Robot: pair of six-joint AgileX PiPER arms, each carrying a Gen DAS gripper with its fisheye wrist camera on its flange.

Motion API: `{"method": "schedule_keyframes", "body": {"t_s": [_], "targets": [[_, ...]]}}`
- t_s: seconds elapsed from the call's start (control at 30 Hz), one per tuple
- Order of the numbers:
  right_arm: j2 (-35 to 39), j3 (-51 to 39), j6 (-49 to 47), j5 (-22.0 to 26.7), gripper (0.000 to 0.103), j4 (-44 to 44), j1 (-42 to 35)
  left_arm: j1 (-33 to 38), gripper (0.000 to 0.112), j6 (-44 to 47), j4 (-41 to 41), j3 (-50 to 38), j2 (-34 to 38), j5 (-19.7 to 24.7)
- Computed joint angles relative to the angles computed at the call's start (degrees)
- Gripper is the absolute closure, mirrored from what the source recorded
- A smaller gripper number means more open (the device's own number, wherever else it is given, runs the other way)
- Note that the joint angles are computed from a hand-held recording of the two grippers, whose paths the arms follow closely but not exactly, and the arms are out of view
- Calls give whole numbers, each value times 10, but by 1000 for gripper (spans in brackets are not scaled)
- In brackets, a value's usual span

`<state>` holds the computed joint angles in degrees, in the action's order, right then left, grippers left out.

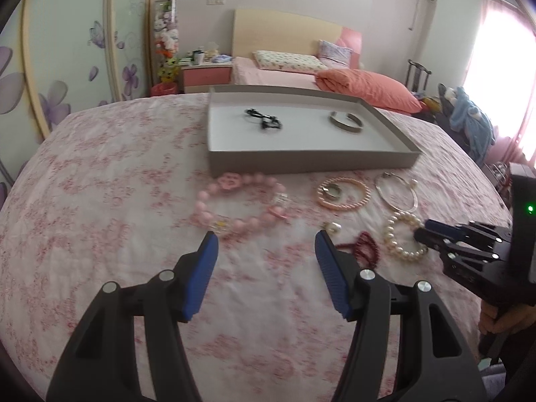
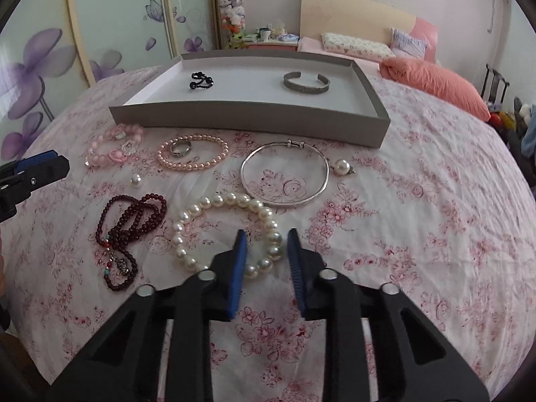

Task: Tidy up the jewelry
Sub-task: 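Grasp the dark red beaded strand with the left tool while the right tool grasps the pearl bracelet, then lift both pieces, carry them into the tray and open both tools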

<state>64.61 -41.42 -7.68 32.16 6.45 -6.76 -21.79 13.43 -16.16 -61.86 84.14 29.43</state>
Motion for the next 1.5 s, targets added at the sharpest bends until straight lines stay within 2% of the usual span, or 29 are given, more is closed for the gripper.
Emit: {"method": "schedule_keyframes", "body": {"t_s": [0.13, 0.23, 0.37, 0.5, 0.67, 0.77, 0.8, 0.87, 0.93, 1.03, 1.5], "targets": [[-13, 7, 115, 3, 92, -104, -2, -25, 50, 0, -1, -2, 6, 7], [-26, 20, 150, 3, 92, -131, -33, -47, 48, -7, 2, -5, 18, 11], [-41, 31, 100, 4, 93, -86, -72, -79, 47, -27, 15, -13, 36, 20], [-41, 30, 81, 5, 93, -71, -79, -118, 42, -85, 65, -35, 60, 25], [-37, 27, 53, 5, 93, -44, -90, -161, 41, -185, 159, -61, 95, 36], [-38, 28, 43, 5, 92, -34, -93, -191, 41, -286, 266, -74, 115, 42], [-39, 29, 41, 5, 92, -33, -94, -193, 44, -300, 278, -72, 116, 37], [-40, 29, 35, 6, 92, -28, -96, -188, 56, -306, 283, -67, 112, 31], [-39, 29, 34, 6, 92, -29, -94, -182, 79, -299, 278, -65, 109, 27], [-41, 30, 29, 6, 92, -25, -93, -168, 99, -287, 268, -58, 103, 21], [-34, 26, -16, 8, 92, 26, -85, -78, 100, -233, 226, 17, 28, 19]]}}
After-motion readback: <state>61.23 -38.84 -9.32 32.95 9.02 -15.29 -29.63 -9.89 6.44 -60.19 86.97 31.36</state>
